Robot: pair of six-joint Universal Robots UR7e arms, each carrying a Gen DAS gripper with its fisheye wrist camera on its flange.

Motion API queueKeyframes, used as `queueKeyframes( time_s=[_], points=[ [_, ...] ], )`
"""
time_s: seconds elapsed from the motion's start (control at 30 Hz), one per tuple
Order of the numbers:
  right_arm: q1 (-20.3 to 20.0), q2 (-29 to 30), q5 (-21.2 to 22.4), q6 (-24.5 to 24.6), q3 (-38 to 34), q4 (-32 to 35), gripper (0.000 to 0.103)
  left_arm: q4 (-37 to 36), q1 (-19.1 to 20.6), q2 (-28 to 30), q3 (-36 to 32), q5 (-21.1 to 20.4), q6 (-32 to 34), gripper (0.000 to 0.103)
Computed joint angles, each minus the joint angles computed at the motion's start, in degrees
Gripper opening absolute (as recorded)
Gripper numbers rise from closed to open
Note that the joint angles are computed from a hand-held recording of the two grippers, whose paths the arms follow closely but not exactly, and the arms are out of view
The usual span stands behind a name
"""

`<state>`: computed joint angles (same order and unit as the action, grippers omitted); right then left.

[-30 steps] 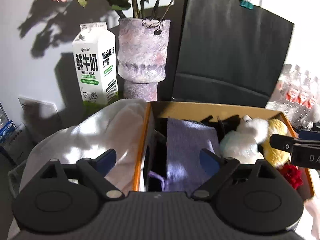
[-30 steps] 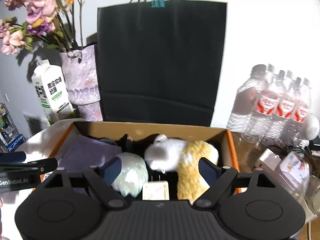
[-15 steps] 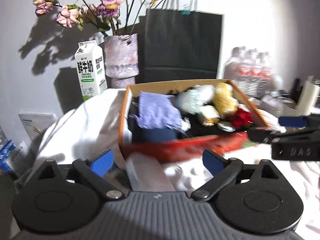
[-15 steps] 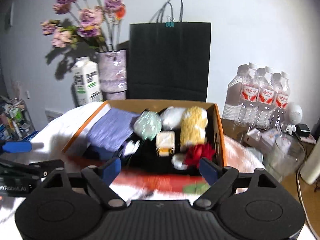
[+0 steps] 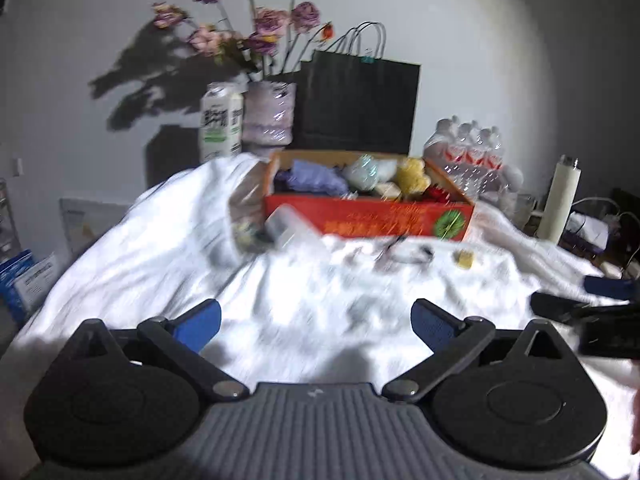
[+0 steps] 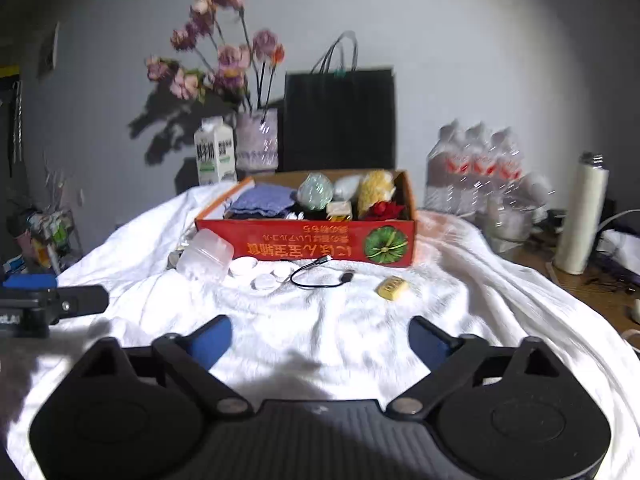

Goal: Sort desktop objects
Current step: 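Move both open tools back over the towel, then grasp the translucent plastic container with the right tool while the left tool grasps the blue-white packet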

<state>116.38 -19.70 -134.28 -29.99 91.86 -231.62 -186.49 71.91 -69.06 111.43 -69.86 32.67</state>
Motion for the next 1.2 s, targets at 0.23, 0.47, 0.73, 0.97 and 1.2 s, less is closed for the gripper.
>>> queueKeyframes(
  time_s=[0.23,0.47,0.73,0.97,1.2],
  points=[
    [0.74,3.38,1.18,0.01,0.44,-2.94,0.099,0.09,1.30,0.49,0.48,2.72,-0.28,0.103],
    [-0.08,3.16,3.31,-0.38,-1.58,0.72,0.098,0.49,2.43,2.76,-3.23,0.62,-0.10,0.100],
    [-2.92,2.05,13.62,5.74,-9.57,16.90,0.093,7.37,5.05,9.46,-18.83,-3.32,0.88,0.077],
    [-7.95,8.28,25.77,20.50,-30.67,38.69,0.090,30.91,7.46,22.65,-44.52,-5.77,-7.99,0.060],
    [-10.24,16.02,27.29,29.24,-47.44,53.16,0.078,41.89,8.58,30.31,-56.93,-5.86,-15.15,0.034]
  ],
)
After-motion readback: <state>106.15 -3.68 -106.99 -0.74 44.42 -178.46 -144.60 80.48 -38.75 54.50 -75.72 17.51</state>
